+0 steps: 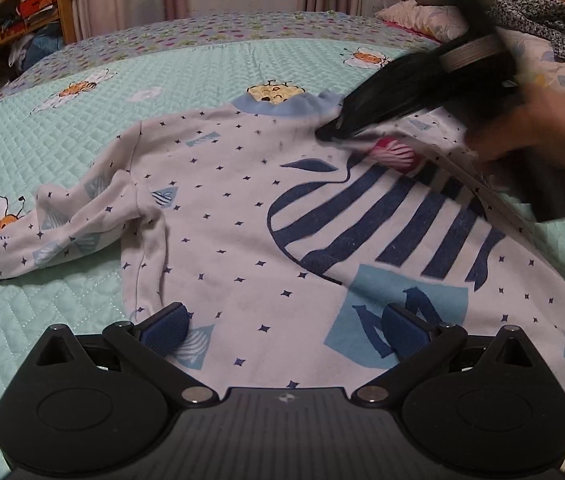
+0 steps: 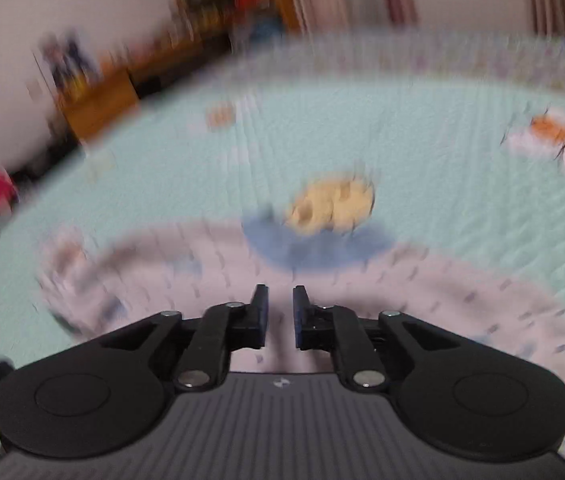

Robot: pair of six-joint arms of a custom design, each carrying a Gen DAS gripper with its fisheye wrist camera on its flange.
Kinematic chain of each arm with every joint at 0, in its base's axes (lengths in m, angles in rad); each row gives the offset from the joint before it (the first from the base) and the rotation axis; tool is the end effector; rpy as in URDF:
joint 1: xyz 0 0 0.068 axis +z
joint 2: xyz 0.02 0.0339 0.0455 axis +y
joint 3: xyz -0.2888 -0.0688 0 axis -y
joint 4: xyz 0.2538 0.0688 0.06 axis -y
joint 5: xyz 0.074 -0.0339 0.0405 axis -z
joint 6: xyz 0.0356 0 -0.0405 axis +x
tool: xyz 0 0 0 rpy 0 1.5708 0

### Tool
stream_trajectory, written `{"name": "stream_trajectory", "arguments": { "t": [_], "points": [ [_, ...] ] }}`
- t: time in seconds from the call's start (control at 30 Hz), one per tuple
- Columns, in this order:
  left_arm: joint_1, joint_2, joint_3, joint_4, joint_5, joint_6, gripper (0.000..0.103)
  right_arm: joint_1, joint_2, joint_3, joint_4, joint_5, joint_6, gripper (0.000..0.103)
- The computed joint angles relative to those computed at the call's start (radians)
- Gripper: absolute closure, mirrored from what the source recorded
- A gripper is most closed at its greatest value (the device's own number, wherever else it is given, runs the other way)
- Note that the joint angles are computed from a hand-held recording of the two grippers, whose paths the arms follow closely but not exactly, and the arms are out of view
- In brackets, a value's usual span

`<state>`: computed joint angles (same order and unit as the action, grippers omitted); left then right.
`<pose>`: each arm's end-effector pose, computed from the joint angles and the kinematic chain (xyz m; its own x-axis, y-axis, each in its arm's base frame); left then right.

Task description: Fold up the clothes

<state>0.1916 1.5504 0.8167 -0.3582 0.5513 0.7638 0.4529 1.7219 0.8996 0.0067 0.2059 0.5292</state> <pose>0.2891 0.0371 0.1843 -0.5775 0.4881 -0.6543 0.6566 0.7540 -0.0170 0.3222 0.1487 0.1746 -0.7178 0.2003 -0.6668 0.0696 0.9736 0.2175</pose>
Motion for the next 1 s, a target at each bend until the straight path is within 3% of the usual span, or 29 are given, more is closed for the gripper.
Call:
{"name": "stream_trajectory", "arguments": {
  "t": [0.03,0.07,0.17,0.2,0.3,0.33,0.4,0.47,0.5,0.53,0.6,0.67,0.7,0.83,0.9,1.0],
  "points": [
    [0.002,0.004,0.003,-0.003,0.004,0.001,0.0,-0.016,0.04,0.036,0.003,0.016,-0.022,0.103],
    [0.005,0.006,0.006,-0.006,0.008,0.003,0.0,-0.037,0.063,0.028,0.085,0.03,-0.057,0.103],
    [0.016,0.007,-0.001,0.001,0.023,0.021,0.0,-0.049,0.113,0.107,0.049,0.139,-0.026,0.103],
    [0.021,0.008,-0.005,0.007,0.028,0.027,0.0,-0.039,0.102,0.109,0.034,0.153,0.005,0.098],
    [0.03,0.013,-0.009,0.015,0.045,0.039,0.0,-0.003,0.031,0.062,0.072,0.09,0.042,0.092],
    [0.032,0.015,-0.01,0.016,0.048,0.041,0.0,0.004,0.037,0.077,0.056,0.052,0.04,0.085],
    [0.034,0.014,-0.013,0.022,0.05,0.041,0.0,0.015,0.066,0.127,-0.001,-0.027,0.036,0.083],
    [0.033,0.012,-0.018,0.03,0.051,0.042,0.0,0.017,0.169,0.243,-0.107,-0.027,-0.009,0.085],
    [0.034,0.013,-0.018,0.032,0.053,0.041,0.0,0.012,0.205,0.265,-0.081,-0.004,-0.059,0.088],
    [0.034,0.015,-0.017,0.033,0.055,0.04,0.0,0.006,0.234,0.286,-0.053,0.021,-0.092,0.101],
    [0.036,0.019,-0.016,0.036,0.06,0.042,0.0,-0.006,0.28,0.321,0.002,0.076,-0.137,0.102],
    [0.037,0.022,-0.014,0.035,0.061,0.044,0.0,-0.003,0.286,0.329,0.029,0.151,-0.163,0.087],
    [0.038,0.023,-0.014,0.034,0.063,0.047,0.0,-0.001,0.262,0.302,0.056,0.157,-0.149,0.079],
    [0.04,0.024,-0.015,0.036,0.065,0.051,0.0,-0.001,0.074,0.072,0.198,0.07,-0.007,0.078],
    [0.04,0.022,-0.019,0.042,0.063,0.05,0.0,-0.008,0.021,0.028,0.15,0.027,0.05,0.074],
    [0.038,0.024,-0.02,0.047,0.061,0.046,0.0,-0.059,0.099,0.058,0.084,0.031,0.042,0.075]
  ]
}}
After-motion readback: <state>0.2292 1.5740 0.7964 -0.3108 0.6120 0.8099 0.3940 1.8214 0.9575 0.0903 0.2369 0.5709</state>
